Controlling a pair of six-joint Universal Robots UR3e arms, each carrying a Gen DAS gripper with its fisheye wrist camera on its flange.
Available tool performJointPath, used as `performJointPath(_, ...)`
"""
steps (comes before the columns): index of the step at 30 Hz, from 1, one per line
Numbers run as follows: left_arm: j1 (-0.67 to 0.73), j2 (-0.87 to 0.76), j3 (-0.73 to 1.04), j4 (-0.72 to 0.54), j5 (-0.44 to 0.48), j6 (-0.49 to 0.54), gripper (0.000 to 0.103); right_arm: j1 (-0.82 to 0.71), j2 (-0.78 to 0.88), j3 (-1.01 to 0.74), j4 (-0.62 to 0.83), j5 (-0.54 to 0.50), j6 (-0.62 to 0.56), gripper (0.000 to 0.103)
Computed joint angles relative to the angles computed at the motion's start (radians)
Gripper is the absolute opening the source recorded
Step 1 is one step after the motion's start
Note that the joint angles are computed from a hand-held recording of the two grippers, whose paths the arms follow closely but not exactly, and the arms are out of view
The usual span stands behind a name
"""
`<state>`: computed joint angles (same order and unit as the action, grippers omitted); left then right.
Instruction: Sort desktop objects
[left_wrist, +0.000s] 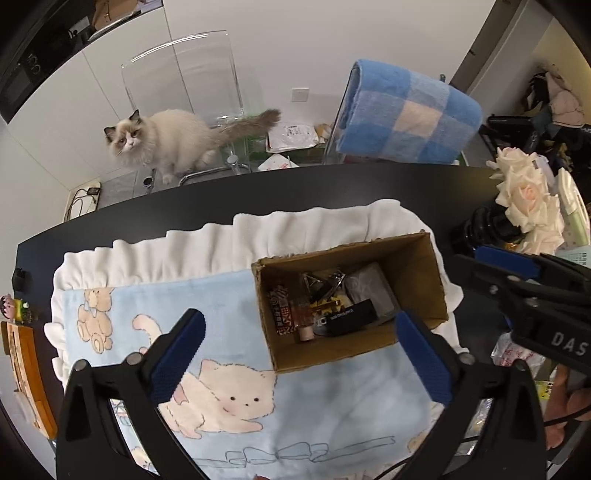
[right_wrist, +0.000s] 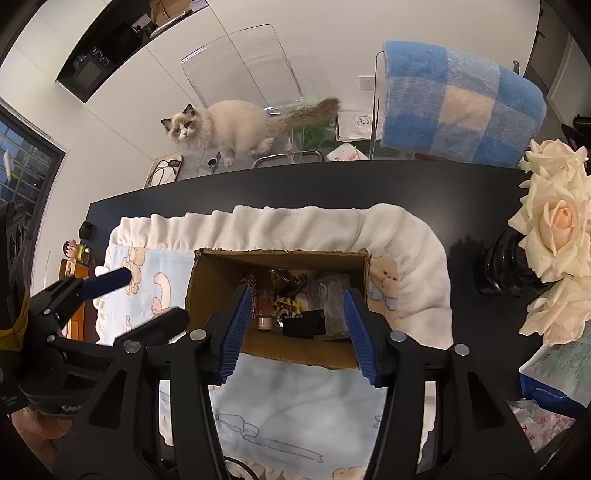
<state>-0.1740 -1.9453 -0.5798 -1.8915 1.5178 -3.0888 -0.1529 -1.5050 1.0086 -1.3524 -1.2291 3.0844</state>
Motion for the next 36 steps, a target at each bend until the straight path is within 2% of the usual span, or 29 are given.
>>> performJointPath(16, -0.019, 0.055, 0.061, -0.121, 0.013, 0.020, 0.103, -0.016, -0.089, -0.011, 0.087, 0.014, -0.017, 0.054)
performJointPath(21, -0.013, 0.109, 0.078, -0.158, 0.022, 0.030, 0.103, -0.009, -0.123, -0.056, 0.145, 0.004, -0.013, 0.054)
performJointPath(26, 0.043, 0.206, 0.041, -0.202, -0.008, 0.057, 0.103, 0.025, -0.157, -0.109, 0.205, -0.026, 0.025, 0.055)
performJointPath(32, 0.191, 0.366, -0.043, -0.280, -0.057, 0.182, 0.103, 0.152, -0.154, -0.227, 0.276, -0.102, 0.138, 0.060)
performJointPath(36, 0.384, 0.455, -0.034, -0.418, -0.120, 0.346, 0.103, 0.310, -0.103, -0.334, 0.302, -0.181, 0.280, 0.061)
